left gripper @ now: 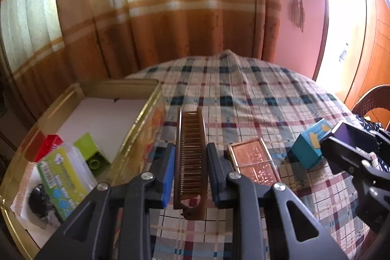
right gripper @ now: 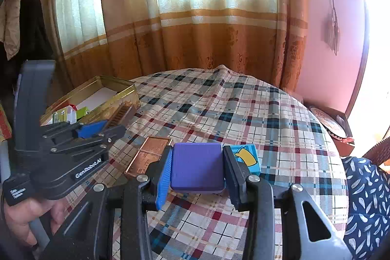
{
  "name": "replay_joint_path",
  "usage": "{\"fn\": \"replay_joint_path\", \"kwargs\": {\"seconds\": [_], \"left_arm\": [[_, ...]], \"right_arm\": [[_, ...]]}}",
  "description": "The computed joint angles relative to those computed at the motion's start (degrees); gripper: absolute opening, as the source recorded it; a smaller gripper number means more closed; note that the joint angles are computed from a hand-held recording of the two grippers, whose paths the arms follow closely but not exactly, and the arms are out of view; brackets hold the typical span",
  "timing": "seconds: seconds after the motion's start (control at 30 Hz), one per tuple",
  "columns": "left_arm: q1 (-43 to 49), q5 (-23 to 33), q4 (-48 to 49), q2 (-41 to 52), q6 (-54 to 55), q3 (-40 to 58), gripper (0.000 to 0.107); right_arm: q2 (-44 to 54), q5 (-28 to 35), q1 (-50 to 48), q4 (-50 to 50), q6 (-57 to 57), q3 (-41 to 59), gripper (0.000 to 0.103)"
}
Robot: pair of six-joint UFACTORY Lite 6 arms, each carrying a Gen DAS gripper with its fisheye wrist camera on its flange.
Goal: Organize rigid objects
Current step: 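Lift the brown comb and purple block and carry them toward the gold tray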
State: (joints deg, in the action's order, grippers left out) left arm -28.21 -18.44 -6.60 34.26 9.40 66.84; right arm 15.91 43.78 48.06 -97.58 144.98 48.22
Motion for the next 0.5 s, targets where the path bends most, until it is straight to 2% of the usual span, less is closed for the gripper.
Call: {"fn": "replay_joint_path", "kwargs": {"seconds": [0.27,0.5], "left_arm": [[-0.14,-8.88,-1.7,-6.27,0.51,-8.88,0.024],[0.34,-13.27,-0.78,-9.92,-0.72,-13.93,0.024]], "right_arm": [[-1.16,5.67,2.86,-2.68,4.17,-1.75,0.042],[-0.27,9.06,4.66,-3.28,4.94,-1.01,0.042]]}}
